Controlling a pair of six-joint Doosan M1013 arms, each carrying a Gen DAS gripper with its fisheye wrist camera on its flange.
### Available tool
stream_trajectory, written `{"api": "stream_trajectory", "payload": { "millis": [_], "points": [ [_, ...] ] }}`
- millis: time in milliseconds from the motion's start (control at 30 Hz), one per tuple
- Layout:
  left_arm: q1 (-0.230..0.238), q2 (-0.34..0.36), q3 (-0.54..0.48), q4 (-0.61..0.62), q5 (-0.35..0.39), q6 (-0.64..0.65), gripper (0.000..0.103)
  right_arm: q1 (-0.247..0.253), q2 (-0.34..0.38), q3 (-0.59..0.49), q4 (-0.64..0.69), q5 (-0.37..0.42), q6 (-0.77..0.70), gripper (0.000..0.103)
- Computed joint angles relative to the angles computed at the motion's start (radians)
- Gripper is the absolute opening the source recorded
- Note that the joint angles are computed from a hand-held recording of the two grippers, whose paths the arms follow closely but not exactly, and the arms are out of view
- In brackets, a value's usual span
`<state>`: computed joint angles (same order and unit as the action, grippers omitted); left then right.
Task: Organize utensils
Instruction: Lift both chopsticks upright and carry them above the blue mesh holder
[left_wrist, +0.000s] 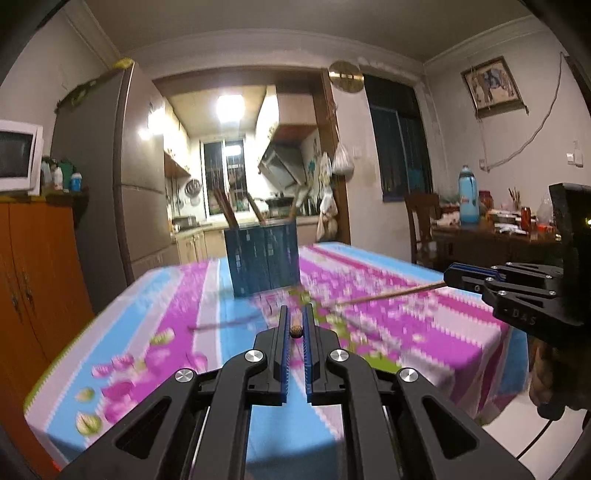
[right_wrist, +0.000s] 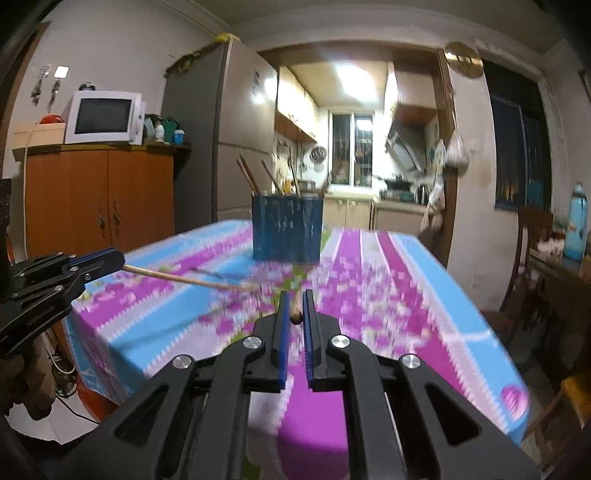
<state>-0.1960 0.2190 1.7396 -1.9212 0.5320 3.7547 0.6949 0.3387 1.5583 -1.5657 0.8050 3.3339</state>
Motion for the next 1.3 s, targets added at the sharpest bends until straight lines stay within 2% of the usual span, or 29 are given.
{"api": "stream_trajectory", "payload": {
  "millis": [100, 300, 433, 533, 667, 867, 1133, 1300],
  "points": [
    [0.0, -0.004, -0.017, -0.022, 0.014, 0.016, 0.008, -0.005, -0.011, -0.016, -0.03, -0.016, -0.023, 0.005],
    [-0.001, 0.005, -0.079, -0.003, 0.028, -0.033, 0.008, -0.023, -0.02, -0.054, -0.046, -0.054, -0.086, 0.005],
    [-0.009, 0.016, -0.137, 0.067, 0.02, -0.101, 0.008, -0.05, -0.019, -0.098, 0.001, -0.106, -0.156, 0.005],
    [-0.015, 0.034, -0.184, 0.137, 0.004, -0.175, 0.008, -0.068, -0.013, -0.134, 0.075, -0.137, -0.232, 0.005],
    [-0.019, 0.067, -0.263, 0.292, 0.008, -0.358, 0.008, -0.101, -0.007, -0.186, 0.218, -0.194, -0.353, 0.005],
    [-0.02, 0.117, -0.377, 0.489, 0.033, -0.608, 0.008, -0.145, 0.016, -0.271, 0.45, -0.236, -0.534, 0.005],
    [-0.021, 0.148, -0.459, 0.581, 0.035, -0.705, 0.008, -0.174, 0.051, -0.378, 0.62, -0.213, -0.726, 0.005],
    [-0.019, 0.172, -0.519, 0.618, 0.033, -0.78, 0.008, -0.186, 0.062, -0.428, 0.658, -0.206, -0.787, 0.005]
  ]
}}
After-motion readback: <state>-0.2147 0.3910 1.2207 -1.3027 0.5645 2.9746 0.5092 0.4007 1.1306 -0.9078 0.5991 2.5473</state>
